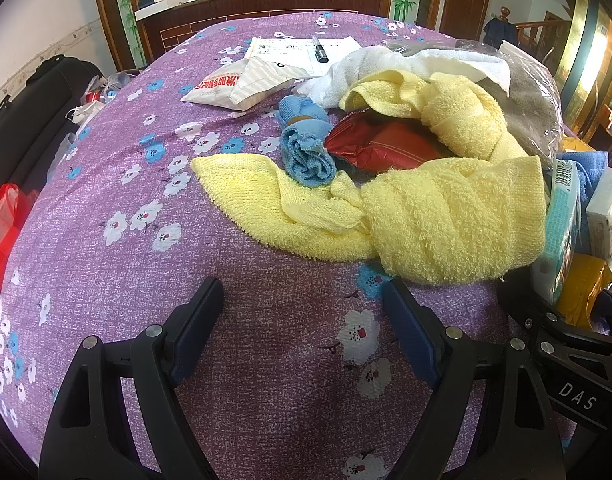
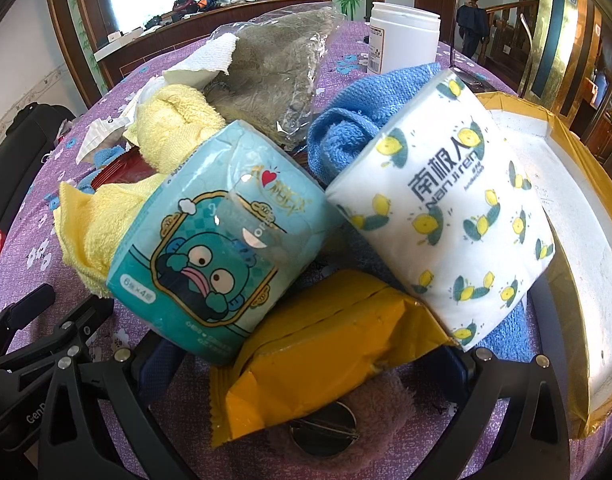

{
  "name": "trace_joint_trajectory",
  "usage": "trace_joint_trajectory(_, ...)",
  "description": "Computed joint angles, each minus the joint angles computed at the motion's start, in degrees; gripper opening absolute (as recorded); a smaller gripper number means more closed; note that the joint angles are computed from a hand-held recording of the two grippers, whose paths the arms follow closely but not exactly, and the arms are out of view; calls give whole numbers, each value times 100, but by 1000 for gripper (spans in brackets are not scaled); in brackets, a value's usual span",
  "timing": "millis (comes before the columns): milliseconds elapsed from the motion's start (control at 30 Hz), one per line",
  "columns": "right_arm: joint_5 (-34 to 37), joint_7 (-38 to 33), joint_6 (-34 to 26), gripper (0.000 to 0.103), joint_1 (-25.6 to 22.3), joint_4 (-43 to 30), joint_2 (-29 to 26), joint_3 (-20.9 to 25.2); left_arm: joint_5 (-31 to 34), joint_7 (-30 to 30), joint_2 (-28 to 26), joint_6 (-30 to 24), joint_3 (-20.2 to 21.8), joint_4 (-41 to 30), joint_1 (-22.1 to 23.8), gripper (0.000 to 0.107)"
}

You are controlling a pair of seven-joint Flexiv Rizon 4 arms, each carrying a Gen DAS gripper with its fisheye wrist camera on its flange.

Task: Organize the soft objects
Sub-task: 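Grasp the white-and-red wrapped packet with the left gripper while the right gripper grasps the white tissue pack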

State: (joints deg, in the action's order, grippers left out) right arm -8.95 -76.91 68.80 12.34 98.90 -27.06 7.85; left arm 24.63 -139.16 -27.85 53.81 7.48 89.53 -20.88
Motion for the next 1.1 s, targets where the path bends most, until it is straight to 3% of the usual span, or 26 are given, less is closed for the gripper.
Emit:
trace_joint_trajectory(300,2,-1,-3,103,4,-1,2,-3,1,3,1,0,-6,1,6,84)
trace_joint_trajectory(400,23,-145,-58,103,-62,-33,-6,79,-220,462,104,160,-189,214,207,84)
trace_joint_trajectory(500,725,-1894,-1166,103,-781,-619,-82,888,-574,1033,277,570,-362,628,443,84)
trace_joint_trajectory(633,1125,-2752,-1878,103,-910,-698,100,910,-1280,1633,524,1082,-573,1196,741,83)
trace_joint_trajectory(700,1461,-2998,-1989,102,-977,-599,240,921,-1638,1927,652,1258,-658,1409,856,83)
trace_joint_trajectory(767,2393,-3609,-2197,102,-1358,-478,508,1169,-1875,2111,762,1348,-663,1512,896,83)
trace_joint_trajectory(900,2513,-4033,-2289,102,-1318,-335,917,909,-2494,2393,958,1469,-724,1594,1103,83)
trace_joint_trajectory(1000,2887,-4443,-2178,102,-1331,-303,1157,782,-3533,2622,1003,1563,-981,1624,1487,83)
trace_joint_trajectory(1100,3240,-4757,-1817,102,-1231,-172,1348,666,-4059,2432,882,1180,-924,1302,1646,83)
